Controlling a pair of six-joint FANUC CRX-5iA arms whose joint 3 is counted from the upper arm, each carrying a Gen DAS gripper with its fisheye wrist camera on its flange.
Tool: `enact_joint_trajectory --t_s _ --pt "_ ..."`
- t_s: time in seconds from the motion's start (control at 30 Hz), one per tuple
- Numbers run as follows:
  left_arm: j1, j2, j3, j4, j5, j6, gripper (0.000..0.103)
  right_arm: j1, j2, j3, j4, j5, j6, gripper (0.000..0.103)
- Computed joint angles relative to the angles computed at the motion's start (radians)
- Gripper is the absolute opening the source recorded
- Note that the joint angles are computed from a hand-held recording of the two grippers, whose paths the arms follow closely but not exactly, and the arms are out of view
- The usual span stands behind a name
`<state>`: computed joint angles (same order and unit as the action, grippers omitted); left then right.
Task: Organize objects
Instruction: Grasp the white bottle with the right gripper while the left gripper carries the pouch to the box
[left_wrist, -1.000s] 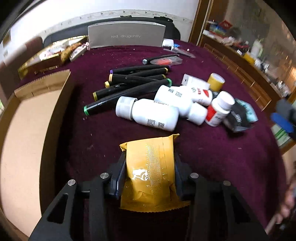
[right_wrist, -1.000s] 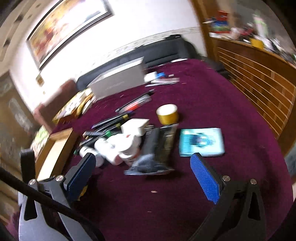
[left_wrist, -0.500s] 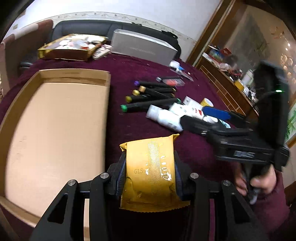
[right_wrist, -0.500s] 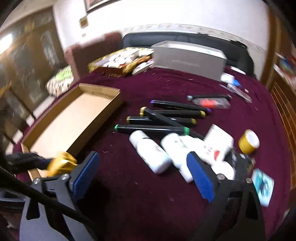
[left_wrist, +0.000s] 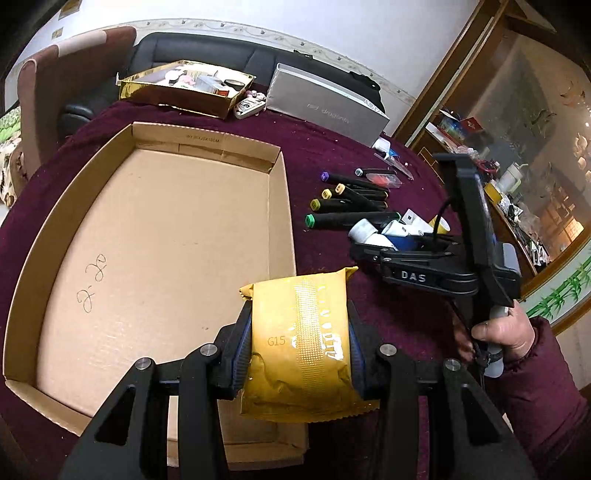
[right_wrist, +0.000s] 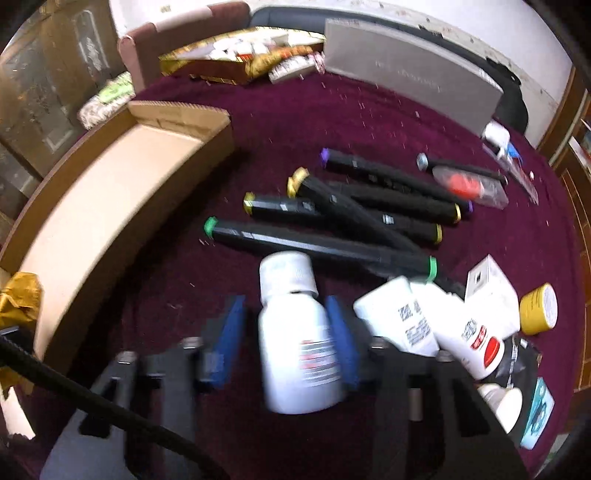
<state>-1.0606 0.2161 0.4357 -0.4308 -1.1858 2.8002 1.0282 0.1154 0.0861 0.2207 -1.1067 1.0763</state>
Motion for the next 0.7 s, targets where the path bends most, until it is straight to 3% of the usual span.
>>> enact_joint_trajectory --t_s 0.2,0.37,0.53,0.7 --pt "-0.027 -0.008 0.01 -0.038 -0.032 0.02 0.038 0.008 -0.03 -0.024 -0.004 0.01 -0.108 0.032" --pt "-0.054 -0.032 0.028 -0.085 -0.067 0.025 0.038 -0.017 -0.113 -0.027 -0.136 0.047 -0.154 0.032" --pt "-0.057 -0.047 0.077 -0.116 -0.122 -0.015 0.038 -0.036 -0.145 0.061 -0.286 0.08 -0.121 0.032" --pt "-0.001 -0.029 0.155 -0.137 -0.202 -0.108 0.038 -0.059 -0.053 0.229 -0.424 0.083 -0.094 0.033"
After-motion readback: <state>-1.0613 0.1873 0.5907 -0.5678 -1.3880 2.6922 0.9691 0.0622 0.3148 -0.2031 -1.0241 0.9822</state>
